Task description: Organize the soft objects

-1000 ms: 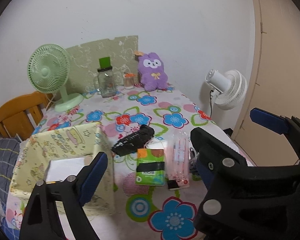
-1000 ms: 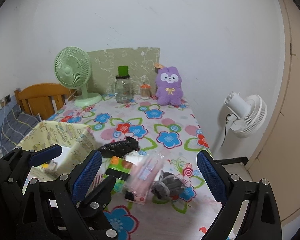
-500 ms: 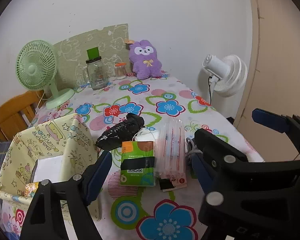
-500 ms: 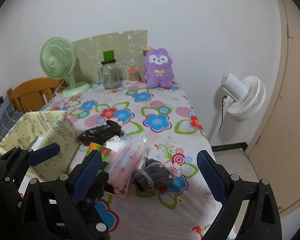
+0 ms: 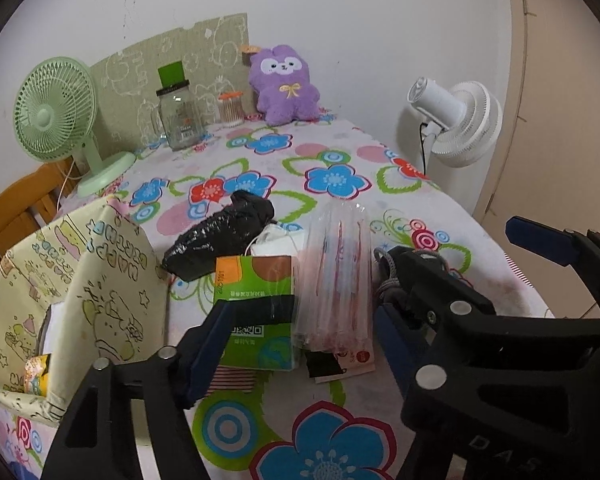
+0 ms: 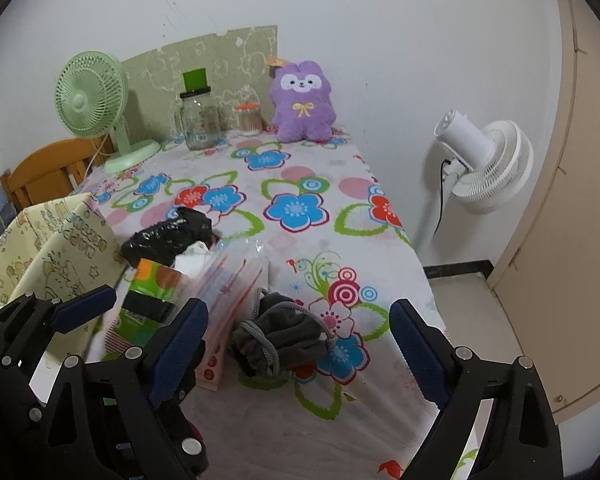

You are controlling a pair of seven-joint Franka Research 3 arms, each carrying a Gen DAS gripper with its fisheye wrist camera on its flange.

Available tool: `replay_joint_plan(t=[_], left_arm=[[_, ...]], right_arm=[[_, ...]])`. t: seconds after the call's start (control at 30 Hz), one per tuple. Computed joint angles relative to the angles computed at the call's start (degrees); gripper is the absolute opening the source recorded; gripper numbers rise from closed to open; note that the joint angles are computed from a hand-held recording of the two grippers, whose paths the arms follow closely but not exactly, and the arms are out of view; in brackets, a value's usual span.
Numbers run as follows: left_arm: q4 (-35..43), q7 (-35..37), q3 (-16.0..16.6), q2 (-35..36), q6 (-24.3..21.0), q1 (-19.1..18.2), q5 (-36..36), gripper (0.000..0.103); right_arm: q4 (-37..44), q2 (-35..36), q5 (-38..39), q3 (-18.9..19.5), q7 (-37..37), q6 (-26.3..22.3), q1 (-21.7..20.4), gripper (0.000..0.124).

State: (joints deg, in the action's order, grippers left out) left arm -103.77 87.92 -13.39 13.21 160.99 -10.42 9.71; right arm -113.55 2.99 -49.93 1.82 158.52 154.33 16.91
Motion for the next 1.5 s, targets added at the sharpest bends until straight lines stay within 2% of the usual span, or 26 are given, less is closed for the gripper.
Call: replay_joint_plan(t=[0.17,0.4,0.57,0.7,0.8,0.87,0.97,1.5], left_arm=[[0.99,0.59,-0.28,1.22,-1.13,-0.02,-0.03,0.058],[1.01,-0.13,0.09,1.66,-1.10,-0.69,1.24,0.054],[1.05,-0.03,0.02,1.77,-0.97,-0.94,1.91,0.044],[0.97,1.46,-0.61,1.78,-1.14,-0.62,1.28,0.036],[1.14,2.75,-1.05,1.85,-1.45,-0.30,0.07,0.030],[1.01,4.32,-1.65,1.79,-1.29,0.15,-1.30,0.023],[0.97,6.14,-2.17,1.78,-1.51,0.42,-2.99,0.019],[-0.98,10.77,-2.81,-0.49,-0.30,0.92,-8.22,0.015]], right_arm=[[0.21,1.25,3.22,-0.39,-1.92,0.53,-0.20,0.090],[0.39,3.31,9.74,-1.56,-5.85,3.19,0.18,0.086],[-0.20,4.19,16.50,-2.13,-9.88,6.31,0.20,0.080],[-0.62,4.35,18.58,-2.75,-11.59,7.73,0.97,0.069],[-0.78,4.28,18.94,-3.21,-11.62,7.91,1.53,0.065],[-1.08,4.06,19.44,-3.33,-11.56,7.96,1.67,0.062],[-1.45,3.63,20.23,-3.24,-12.09,7.79,1.70,0.058],[-2.57,0.48,13.20,-1.42,-5.16,5.20,0.90,0.051]])
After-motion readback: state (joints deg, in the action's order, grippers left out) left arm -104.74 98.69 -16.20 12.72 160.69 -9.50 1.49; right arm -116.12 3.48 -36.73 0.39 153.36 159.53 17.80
